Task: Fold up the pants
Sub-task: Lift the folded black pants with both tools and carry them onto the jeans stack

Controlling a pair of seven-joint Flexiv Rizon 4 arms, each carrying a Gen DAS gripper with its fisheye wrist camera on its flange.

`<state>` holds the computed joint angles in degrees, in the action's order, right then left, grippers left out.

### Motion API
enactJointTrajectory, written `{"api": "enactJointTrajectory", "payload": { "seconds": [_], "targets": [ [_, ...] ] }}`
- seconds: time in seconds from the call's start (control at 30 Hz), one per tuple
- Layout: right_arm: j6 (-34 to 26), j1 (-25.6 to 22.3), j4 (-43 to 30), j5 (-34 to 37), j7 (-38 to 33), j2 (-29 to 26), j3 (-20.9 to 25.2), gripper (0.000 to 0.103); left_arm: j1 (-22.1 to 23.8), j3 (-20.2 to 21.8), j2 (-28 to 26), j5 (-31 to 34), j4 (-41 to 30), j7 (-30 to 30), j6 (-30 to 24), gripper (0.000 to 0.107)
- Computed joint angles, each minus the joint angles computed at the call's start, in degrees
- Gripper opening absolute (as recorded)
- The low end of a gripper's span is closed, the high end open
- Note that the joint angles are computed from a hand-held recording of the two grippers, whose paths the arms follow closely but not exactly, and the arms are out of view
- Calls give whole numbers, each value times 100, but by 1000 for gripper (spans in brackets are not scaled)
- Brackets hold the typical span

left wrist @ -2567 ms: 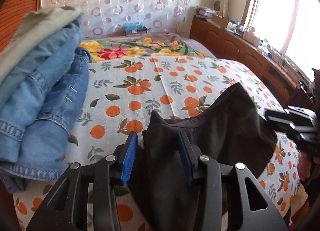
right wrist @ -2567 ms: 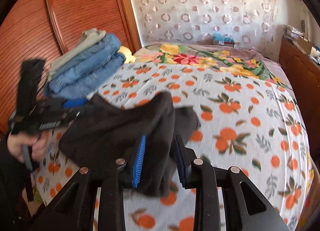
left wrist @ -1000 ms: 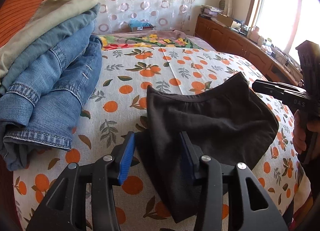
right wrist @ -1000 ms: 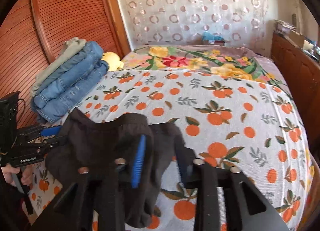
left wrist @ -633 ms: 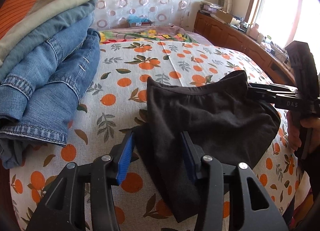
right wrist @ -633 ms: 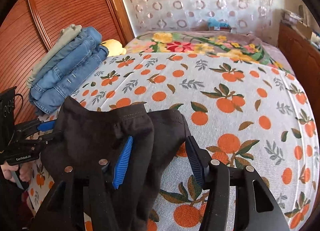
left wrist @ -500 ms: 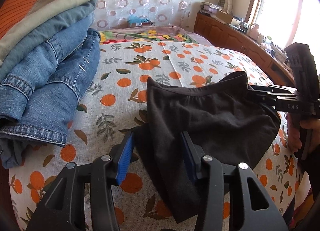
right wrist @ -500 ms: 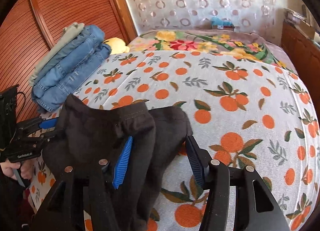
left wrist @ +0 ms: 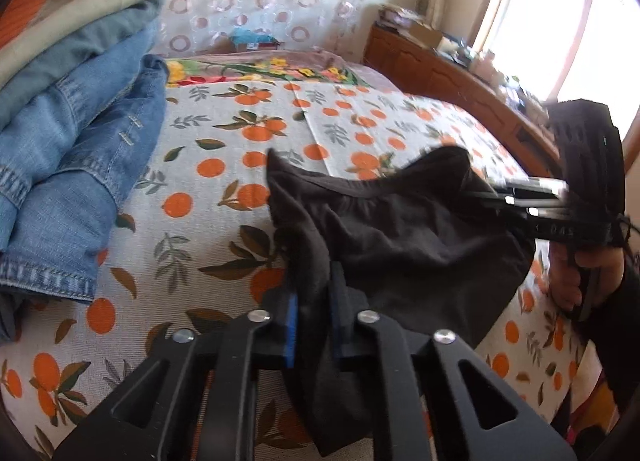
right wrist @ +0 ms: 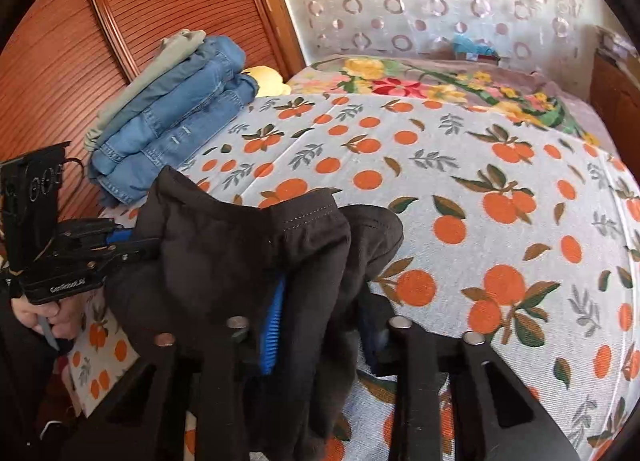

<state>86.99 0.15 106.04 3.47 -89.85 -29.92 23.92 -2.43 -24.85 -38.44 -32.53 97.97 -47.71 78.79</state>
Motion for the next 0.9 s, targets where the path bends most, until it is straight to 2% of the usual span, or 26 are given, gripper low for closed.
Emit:
{"api": "enactJointTrajectory", "payload": {
  "seconds": [0.07,0.17,0.3,0.4,0.53,0.8,0.9],
  "targets": [
    [-145,-344,-132,153,-227,-107,412,20,60,-101,23,-87,76,-14,87,10],
    [-44,-351,-130,251,-386,-82,442,17,227,-378,112,-112,291,126,414,9],
    [318,-281,-76,204,-463,68,435,16,829,-1158,306,-236,668,336,855,9],
    [461,-99,-181,-14,-408,173,303,16,1442,-1889,417,-175,926,370,1295,9],
    [284,48,-658,-366,-432,128,276,16,2115,-2573,522,95,1100,221,1795,9],
    [-441,688,-2345,-765,-956,-458,110,17,2604,-2699,658,648,905,-307,2161,9],
    [-832,943,-3118,-820,-1241,-831,13,17,2543,-2495,635,805,710,-514,2198,9]
  ]
}}
